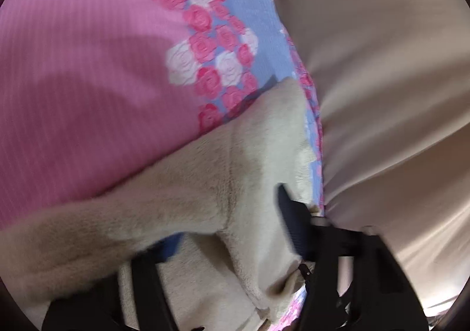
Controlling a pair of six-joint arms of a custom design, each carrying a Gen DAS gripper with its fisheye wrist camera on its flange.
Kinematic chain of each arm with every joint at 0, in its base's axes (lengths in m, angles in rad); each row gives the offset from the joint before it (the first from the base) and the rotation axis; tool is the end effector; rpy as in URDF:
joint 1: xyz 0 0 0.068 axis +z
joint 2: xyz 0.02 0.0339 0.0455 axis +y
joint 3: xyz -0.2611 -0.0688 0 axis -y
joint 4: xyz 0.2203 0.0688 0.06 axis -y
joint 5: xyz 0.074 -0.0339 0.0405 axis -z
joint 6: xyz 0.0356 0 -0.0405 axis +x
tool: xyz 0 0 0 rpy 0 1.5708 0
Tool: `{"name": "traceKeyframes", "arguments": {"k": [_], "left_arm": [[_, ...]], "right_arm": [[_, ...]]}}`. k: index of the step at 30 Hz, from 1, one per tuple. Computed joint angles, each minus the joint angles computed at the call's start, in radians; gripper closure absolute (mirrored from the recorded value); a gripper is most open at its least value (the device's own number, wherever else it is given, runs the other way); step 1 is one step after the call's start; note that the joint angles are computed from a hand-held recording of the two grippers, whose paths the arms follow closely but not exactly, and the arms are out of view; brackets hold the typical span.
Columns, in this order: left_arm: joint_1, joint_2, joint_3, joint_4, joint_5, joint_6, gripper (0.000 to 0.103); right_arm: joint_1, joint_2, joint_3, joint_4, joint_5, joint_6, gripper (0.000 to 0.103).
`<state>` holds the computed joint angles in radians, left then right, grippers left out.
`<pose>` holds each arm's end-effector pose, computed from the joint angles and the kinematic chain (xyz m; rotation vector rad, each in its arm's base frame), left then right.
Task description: Fold small clothes
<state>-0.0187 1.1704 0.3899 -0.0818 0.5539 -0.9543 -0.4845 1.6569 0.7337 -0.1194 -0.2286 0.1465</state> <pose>0.1845 -0.0222 0.1624 -0.9128 2.4028 -1.0843 0.2497 -0.1223 0.1403 0.7241 2.4766 0.1746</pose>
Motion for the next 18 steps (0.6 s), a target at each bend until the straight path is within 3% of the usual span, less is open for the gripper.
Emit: {"name": "traceKeyframes", "arguments": {"k": [3, 5, 6, 7, 10, 11, 12, 13, 15, 16, 17, 18], "left_arm": [[0.154, -0.036, 0.021, -0.025, 0.14, 0.056, 0.067], [0.251, -0.022, 0.046, -0.075, 0.16, 0.119, 0.067], [0.285, 0.013, 0.054, -0.086, 0.163, 0.151, 0.067], [0.316, 0.083, 0.059, -0.083, 0.175, 0.187, 0.067], [0.316, 0.165, 0.046, -0.071, 0.126, 0.245, 0.068], [0.304, 0.155, 0.027, -0.046, 0.118, 0.257, 0.068], [0.281, 0.127, 0.027, -0.059, 0.096, 0.268, 0.066], [0.261, 0.108, 0.03, -0.074, 0.082, 0.277, 0.063], [0.23, 0.079, 0.032, -0.083, 0.062, 0.271, 0.052], [0.224, 0.067, 0.028, -0.083, 0.06, 0.257, 0.049], [0.221, 0.064, 0.025, -0.075, 0.062, 0.241, 0.043], [0.229, 0.057, 0.021, -0.077, 0.068, 0.236, 0.041]], "right_arm": [[-0.245, -0.23, -0.12, 0.044, -0.495, -0.042, 0.093], [-0.429, -0.258, -0.123, -0.091, -0.712, -0.168, 0.092], [-0.495, -0.199, -0.107, -0.181, -0.756, -0.266, 0.091], [-0.557, -0.098, -0.107, -0.241, -0.733, -0.388, 0.09], [-0.605, 0.125, -0.148, -0.155, -0.471, -0.5, 0.086], [-0.672, 0.202, -0.14, -0.178, -0.508, -0.564, 0.103], [-0.726, 0.228, -0.124, -0.229, -0.552, -0.612, 0.103], [-0.77, 0.233, -0.107, -0.287, -0.585, -0.644, 0.099], [-0.801, 0.236, -0.075, -0.355, -0.632, -0.669, 0.081], [-0.799, 0.241, -0.057, -0.382, -0.654, -0.671, 0.064], [-0.782, 0.238, -0.043, -0.395, -0.663, -0.655, 0.054], [-0.755, 0.226, -0.038, -0.386, -0.664, -0.615, 0.052]]}}
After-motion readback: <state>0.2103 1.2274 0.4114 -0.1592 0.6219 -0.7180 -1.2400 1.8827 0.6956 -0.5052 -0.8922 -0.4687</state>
